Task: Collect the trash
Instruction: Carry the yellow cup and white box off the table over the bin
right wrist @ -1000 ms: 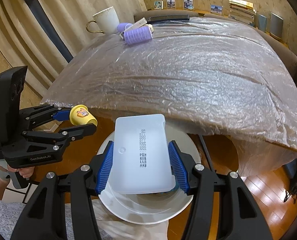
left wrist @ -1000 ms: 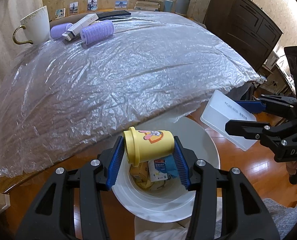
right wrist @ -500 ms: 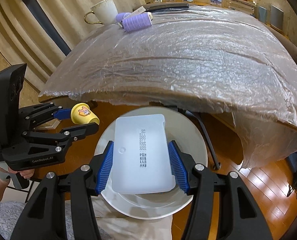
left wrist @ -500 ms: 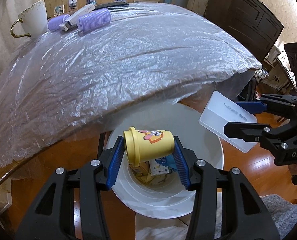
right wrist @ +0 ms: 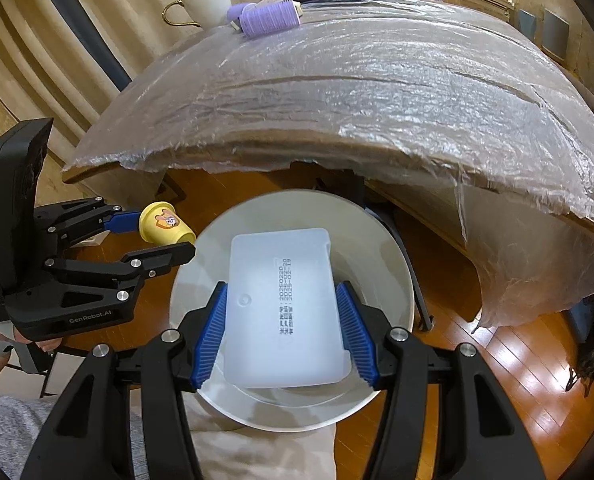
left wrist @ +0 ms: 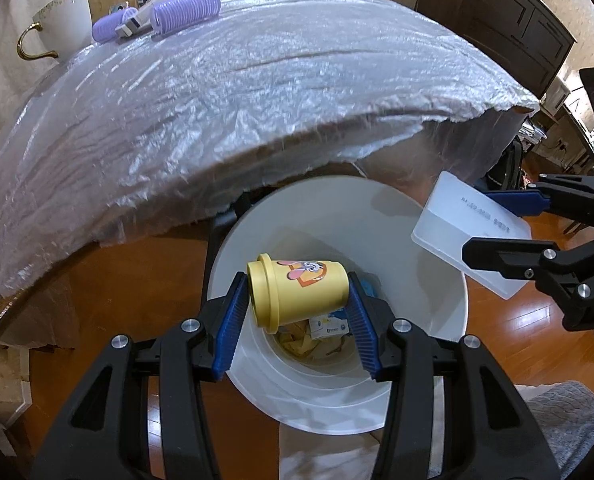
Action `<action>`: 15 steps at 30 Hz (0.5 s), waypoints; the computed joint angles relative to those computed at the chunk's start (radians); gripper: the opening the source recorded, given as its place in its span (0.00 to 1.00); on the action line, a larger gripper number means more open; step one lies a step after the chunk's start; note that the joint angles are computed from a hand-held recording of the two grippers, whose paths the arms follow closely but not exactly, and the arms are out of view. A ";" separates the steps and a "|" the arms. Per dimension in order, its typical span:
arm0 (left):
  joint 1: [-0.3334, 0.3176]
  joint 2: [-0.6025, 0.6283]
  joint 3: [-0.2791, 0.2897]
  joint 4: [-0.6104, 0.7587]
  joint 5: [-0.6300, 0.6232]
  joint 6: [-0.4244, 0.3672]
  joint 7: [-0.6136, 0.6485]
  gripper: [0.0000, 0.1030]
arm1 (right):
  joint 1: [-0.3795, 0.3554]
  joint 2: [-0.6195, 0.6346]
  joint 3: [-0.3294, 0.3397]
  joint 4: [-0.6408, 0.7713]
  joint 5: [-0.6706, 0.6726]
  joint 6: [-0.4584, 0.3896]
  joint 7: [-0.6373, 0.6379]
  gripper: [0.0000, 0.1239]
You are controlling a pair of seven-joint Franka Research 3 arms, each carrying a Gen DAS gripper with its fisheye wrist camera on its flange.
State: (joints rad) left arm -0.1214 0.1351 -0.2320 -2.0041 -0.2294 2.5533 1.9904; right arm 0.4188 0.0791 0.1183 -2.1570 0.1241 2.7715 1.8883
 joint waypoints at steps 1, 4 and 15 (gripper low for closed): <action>-0.001 0.004 0.001 0.001 0.006 0.001 -0.005 0.48 | 0.001 0.002 -0.001 0.001 -0.004 0.000 0.003 0.44; -0.003 0.016 0.001 0.002 0.022 0.004 -0.018 0.48 | 0.004 0.022 -0.003 0.013 -0.014 -0.002 0.013 0.44; -0.011 0.064 -0.007 0.018 0.104 0.003 -0.100 0.48 | 0.015 0.055 -0.018 0.021 -0.062 -0.008 0.059 0.44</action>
State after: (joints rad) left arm -0.1322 0.1988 -0.2390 -1.9862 -0.1257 2.5560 1.8906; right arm 0.4339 0.1341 0.1005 -2.1363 0.0624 2.7639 1.9476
